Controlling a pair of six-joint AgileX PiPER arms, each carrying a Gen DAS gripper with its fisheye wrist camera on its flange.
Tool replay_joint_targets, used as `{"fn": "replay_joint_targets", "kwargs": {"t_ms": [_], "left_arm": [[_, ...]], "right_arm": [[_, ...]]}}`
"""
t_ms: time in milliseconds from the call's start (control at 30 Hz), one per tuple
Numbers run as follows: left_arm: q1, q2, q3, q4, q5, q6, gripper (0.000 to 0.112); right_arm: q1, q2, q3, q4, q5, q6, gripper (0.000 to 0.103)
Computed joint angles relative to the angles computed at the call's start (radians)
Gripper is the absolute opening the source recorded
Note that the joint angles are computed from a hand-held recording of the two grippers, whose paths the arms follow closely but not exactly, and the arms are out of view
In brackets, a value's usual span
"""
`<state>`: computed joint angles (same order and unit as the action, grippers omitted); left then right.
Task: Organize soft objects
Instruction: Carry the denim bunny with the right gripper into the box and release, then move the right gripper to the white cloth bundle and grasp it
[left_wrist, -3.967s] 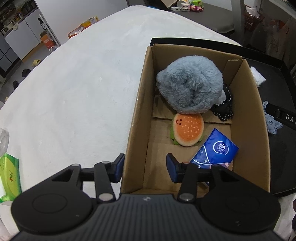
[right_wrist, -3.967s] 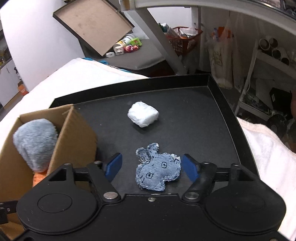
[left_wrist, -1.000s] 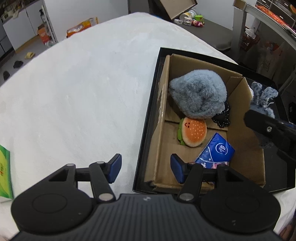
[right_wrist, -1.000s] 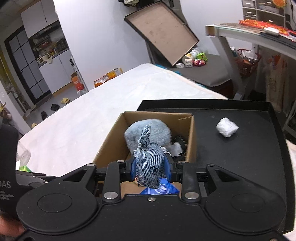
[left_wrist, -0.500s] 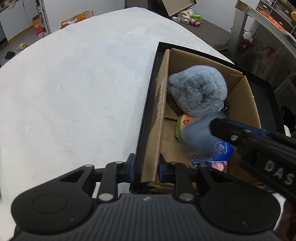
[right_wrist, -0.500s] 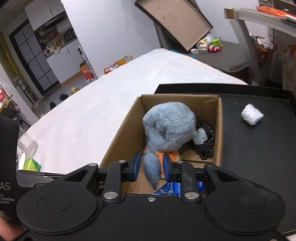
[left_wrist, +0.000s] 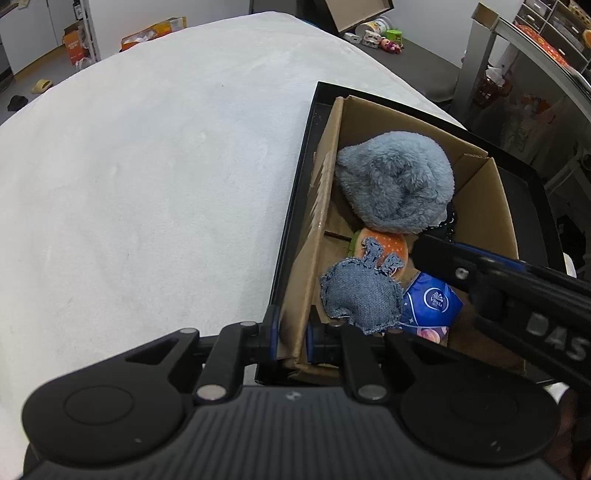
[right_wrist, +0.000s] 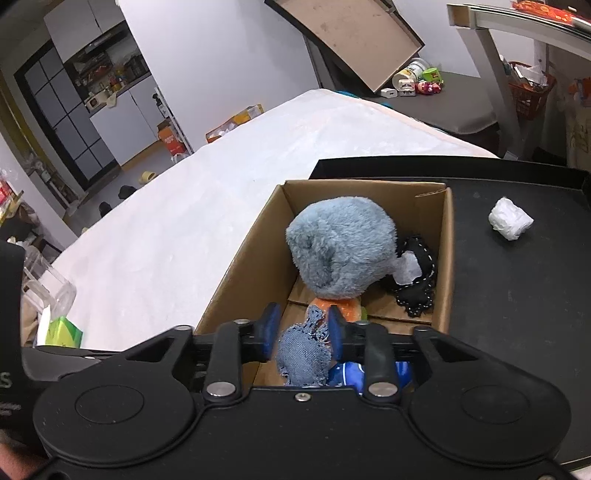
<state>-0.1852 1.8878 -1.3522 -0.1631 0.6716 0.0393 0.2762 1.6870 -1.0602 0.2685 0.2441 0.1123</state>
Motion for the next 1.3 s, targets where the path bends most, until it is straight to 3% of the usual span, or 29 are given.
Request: {"fn": "replay_joint_targets", "kwargs": {"t_ms": [67,267,533,700,900,1300], "left_arm": [[-0.006,0.002,-0.005,0.018,0.003,-0.022,0.013],[-0.024,0.010,-0.020,0.059,0.011,-0.086,0.015],[-0.051,0.025,-0.055,0.136,0.034,-0.167,0.019],[-0.065,0.037,-0.073,0.189,0.045,-0.230,0.031],[-0.093,0.055,-0.102,0.264,0.070,-0.291,0.043],[-0.153,0.119,-0.197,0.396,0.153,-0.383,0.048]], "right_arm": [[-0.020,-0.016,0.016,0.093,0.000,-0.091,0.041],[-0.095,-0.055,0.026,0.238,0.066,-0.257,0.043],[-0.202,-0.077,-0.006,0.222,0.124,-0.314,0.045],[-0.249,-0.063,-0.009,0.225,0.137,-0.398,0.051],[-0.322,-0.023,-0.002,0.424,0.139,-0.659,0.052],[-0.442,0.108,-0.053,0.754,0.172,-1.119,0.056]]}}
